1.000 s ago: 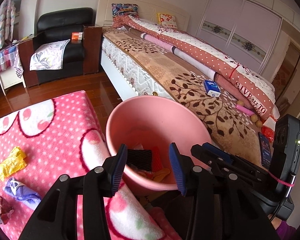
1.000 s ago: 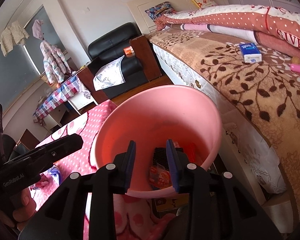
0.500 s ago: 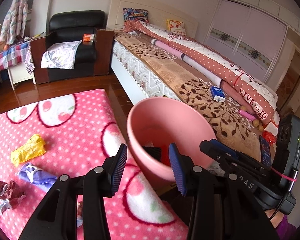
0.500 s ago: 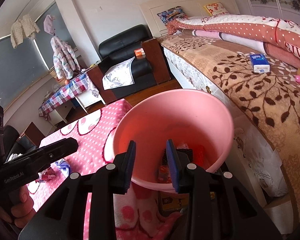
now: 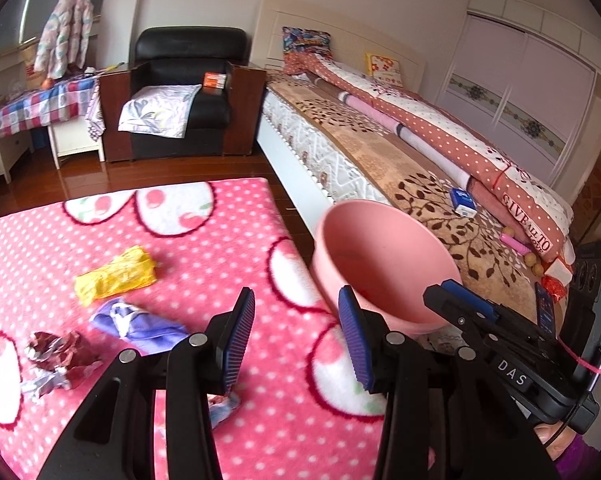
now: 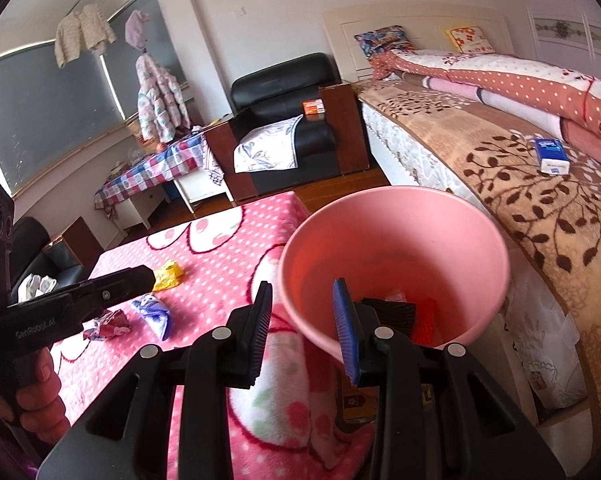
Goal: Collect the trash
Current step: 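Move both open tools back over the remaining trash on the table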
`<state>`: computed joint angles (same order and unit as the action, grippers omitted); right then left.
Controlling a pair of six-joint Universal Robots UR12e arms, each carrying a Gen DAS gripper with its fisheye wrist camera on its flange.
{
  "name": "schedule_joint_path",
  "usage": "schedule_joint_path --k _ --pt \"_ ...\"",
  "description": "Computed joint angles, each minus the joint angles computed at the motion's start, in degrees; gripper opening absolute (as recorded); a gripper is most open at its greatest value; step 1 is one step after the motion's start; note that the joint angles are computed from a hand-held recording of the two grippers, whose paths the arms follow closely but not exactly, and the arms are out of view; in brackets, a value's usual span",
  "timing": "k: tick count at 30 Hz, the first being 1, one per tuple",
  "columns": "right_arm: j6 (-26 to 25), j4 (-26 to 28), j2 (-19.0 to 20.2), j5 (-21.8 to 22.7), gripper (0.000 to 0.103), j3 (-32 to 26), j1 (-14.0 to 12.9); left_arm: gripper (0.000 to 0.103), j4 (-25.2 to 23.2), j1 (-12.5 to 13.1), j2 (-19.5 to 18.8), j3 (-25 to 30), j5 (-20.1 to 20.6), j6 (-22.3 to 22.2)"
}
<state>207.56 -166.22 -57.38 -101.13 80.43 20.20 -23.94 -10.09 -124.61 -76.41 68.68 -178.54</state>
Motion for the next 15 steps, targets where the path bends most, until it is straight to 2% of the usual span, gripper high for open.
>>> schedule_joint_path --k 8,15 --pt "-2.0 1.1 0.7 0.3 0.032 -1.3 1.1 0.043 2.1 1.4 1.6 -3.0 2.6 -1.9" --pt "-1.4 1.5 1.1 1.0 0.032 -2.0 1.5 0.043 3.6 2.9 3.0 -5.5 4.5 -3.5"
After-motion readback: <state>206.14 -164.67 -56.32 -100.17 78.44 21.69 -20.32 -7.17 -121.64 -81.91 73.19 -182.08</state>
